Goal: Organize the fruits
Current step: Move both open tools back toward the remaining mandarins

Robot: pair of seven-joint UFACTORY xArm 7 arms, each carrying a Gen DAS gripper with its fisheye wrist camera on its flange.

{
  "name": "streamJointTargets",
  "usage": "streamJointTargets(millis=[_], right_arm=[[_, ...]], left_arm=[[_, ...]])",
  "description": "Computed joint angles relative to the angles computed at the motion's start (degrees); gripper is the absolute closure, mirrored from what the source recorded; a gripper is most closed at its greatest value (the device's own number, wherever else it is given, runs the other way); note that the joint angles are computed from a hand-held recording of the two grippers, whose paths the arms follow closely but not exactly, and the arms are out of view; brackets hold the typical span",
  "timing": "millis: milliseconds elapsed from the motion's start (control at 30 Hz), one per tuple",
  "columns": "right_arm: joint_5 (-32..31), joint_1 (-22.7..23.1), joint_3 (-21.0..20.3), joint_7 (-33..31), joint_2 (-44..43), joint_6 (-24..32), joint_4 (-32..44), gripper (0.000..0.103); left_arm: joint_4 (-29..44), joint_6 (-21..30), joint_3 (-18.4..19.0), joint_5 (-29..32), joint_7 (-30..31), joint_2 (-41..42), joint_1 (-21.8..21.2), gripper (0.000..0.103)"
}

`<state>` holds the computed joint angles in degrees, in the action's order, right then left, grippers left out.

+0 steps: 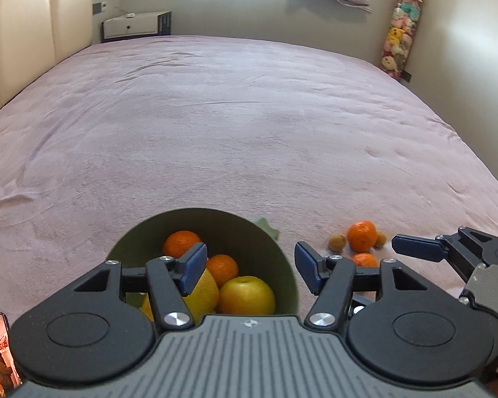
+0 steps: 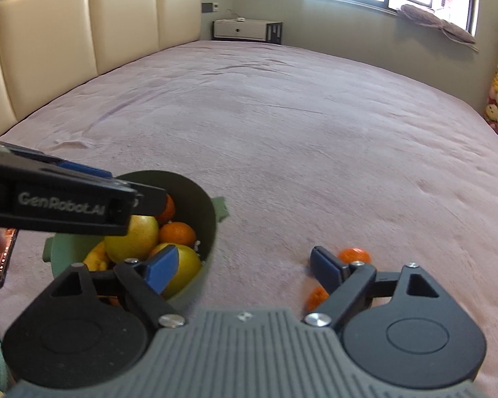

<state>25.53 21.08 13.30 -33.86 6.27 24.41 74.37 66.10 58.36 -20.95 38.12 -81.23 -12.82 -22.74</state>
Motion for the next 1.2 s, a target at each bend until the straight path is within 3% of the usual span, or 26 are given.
streamJointTargets(millis=[267, 600, 1000, 1200], right_arm=[[-4.83, -1.26, -2.19, 4.33, -2.61, 0.2, -3.38, 0.019], [-9.26, -3.61, -4.75, 7.11, -6.82, 0.61, -8.97, 0.015], [-14.73, -5.9, -5.81, 14.26, -5.0, -1.32, -10.3, 0.016], [-13.74, -6.36, -5.51, 13.63, -3.29, -2.03, -9.38, 0.024]], left_arm=[[3.87, -1.6, -0.42, 1.09, 2.11, 4.79, -2.66, 0.031], [8.51, -3.45, 2.29, 1.45, 3.84, 11.4, -7.82, 0.031], [8.42, -8.85, 5.22, 0.44, 1.3, 14.92, -10.47, 0.031], [7.46, -10.76, 6.06, 1.95, -0.24, 15.57, -10.7, 0.032]])
